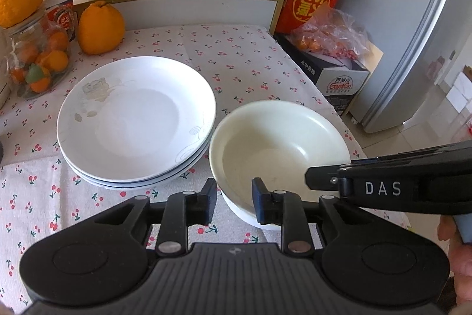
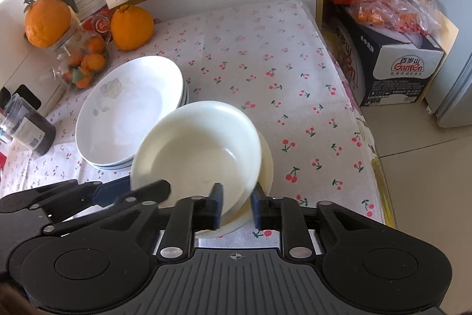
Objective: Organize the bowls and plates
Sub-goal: 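Lower the white bowl onto the cloth beside the plates and open both grippers, then close both grippers on the white bowl's rim again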
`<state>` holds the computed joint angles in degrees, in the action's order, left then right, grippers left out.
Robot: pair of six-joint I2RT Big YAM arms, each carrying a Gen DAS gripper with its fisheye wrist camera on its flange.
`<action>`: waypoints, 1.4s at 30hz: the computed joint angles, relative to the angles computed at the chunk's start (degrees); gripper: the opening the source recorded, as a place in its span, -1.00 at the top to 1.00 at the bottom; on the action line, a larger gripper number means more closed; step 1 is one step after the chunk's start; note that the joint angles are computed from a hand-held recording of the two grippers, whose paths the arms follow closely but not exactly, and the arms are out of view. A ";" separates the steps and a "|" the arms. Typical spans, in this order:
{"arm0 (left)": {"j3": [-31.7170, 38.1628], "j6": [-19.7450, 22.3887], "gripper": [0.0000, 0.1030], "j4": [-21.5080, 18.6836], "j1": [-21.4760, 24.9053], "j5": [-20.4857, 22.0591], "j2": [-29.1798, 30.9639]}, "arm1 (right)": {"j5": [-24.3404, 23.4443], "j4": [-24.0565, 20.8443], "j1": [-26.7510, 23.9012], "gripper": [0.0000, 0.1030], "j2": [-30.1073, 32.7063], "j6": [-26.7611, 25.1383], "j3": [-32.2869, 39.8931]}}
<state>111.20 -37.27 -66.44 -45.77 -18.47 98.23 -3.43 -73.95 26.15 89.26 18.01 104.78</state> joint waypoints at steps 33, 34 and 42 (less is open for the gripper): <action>-6.21 6.32 -0.99 6.55 -0.64 -1.61 -3.78 | -2.09 -0.80 -4.82 -0.79 -0.61 6.36 -1.41; -6.93 6.87 -0.99 7.26 -0.76 -1.80 -4.09 | -2.08 -1.00 -4.93 -0.80 -0.50 6.34 -1.40; -11.85 10.52 -0.99 11.78 -1.33 -1.73 -5.69 | -2.43 -1.56 -5.51 -0.80 0.23 6.35 -0.82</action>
<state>99.35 -26.75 -54.66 -47.09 -20.20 92.54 -5.85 -75.51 20.64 89.49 24.36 103.97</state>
